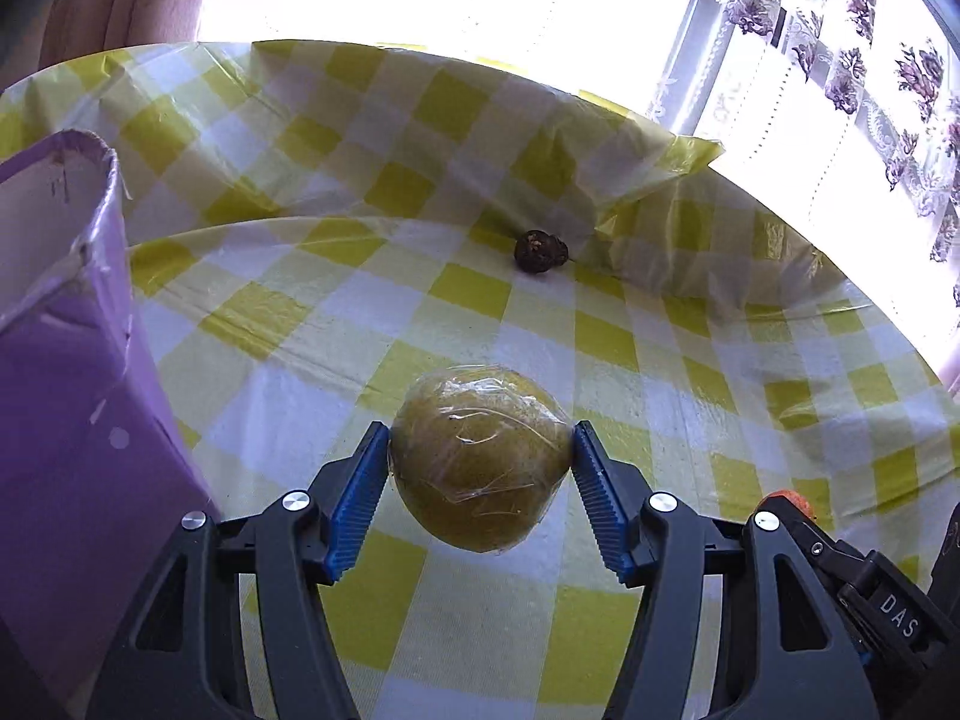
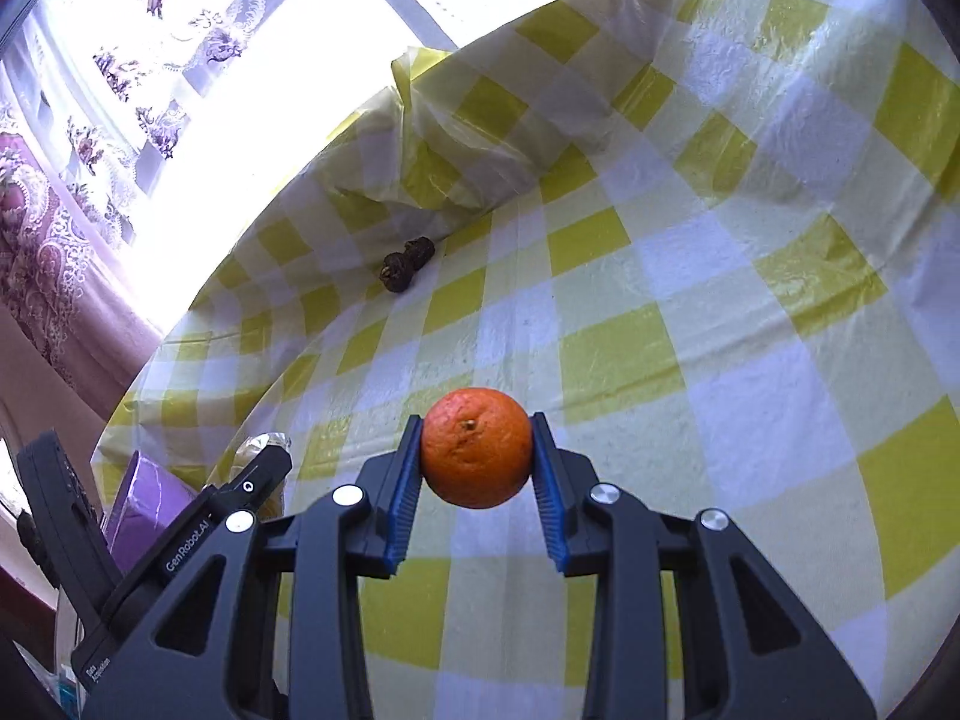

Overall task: Organize fruits
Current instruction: 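Lift the orange and bagged fruit with both tools and carry them over the box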

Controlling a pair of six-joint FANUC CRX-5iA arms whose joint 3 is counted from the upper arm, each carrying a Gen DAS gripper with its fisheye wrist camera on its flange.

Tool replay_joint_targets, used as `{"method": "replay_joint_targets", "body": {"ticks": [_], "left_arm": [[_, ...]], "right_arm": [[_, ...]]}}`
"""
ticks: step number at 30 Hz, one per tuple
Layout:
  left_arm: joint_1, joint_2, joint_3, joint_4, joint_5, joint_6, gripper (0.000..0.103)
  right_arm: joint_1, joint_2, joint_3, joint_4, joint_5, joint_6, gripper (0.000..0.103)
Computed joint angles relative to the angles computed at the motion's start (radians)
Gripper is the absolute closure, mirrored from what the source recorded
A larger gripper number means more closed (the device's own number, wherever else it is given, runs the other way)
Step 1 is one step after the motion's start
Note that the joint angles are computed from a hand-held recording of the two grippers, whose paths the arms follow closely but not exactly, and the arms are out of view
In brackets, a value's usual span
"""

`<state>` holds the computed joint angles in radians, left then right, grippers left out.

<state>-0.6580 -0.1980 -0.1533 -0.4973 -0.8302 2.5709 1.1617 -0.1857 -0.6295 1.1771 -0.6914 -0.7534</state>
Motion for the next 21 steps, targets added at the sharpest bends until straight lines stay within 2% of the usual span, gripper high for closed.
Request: {"method": "replay_joint_targets", "body": {"ticks": [5,8,10,13,15,17,21], "left_arm": [[-0.071,-0.061,-0.037,-0.046,-0.049,-0.001,0.044],[-0.143,-0.093,-0.047,-0.116,-0.090,0.028,0.044],[-0.198,-0.116,-0.052,-0.185,-0.123,0.093,0.044],[-0.318,-0.137,-0.046,-0.357,-0.221,0.260,0.044],[-0.425,-0.133,-0.029,-0.484,-0.327,0.347,0.044],[-0.567,-0.133,-0.018,-0.634,-0.467,0.423,0.044],[-0.863,-0.109,-0.009,-0.934,-0.811,0.467,0.044]], "right_arm": [[0.119,-0.005,0.011,-0.034,-0.091,0.053,0.068],[0.178,-0.005,0.014,-0.033,-0.142,0.064,0.068],[0.217,0.000,0.014,-0.006,-0.198,0.050,0.068],[0.270,0.011,-0.005,0.108,-0.309,-0.025,0.068],[0.290,0.026,-0.003,0.162,-0.356,-0.036,0.068],[0.312,0.043,0.007,0.196,-0.399,-0.037,0.068],[0.340,0.086,0.052,0.258,-0.450,0.016,0.068]]}}
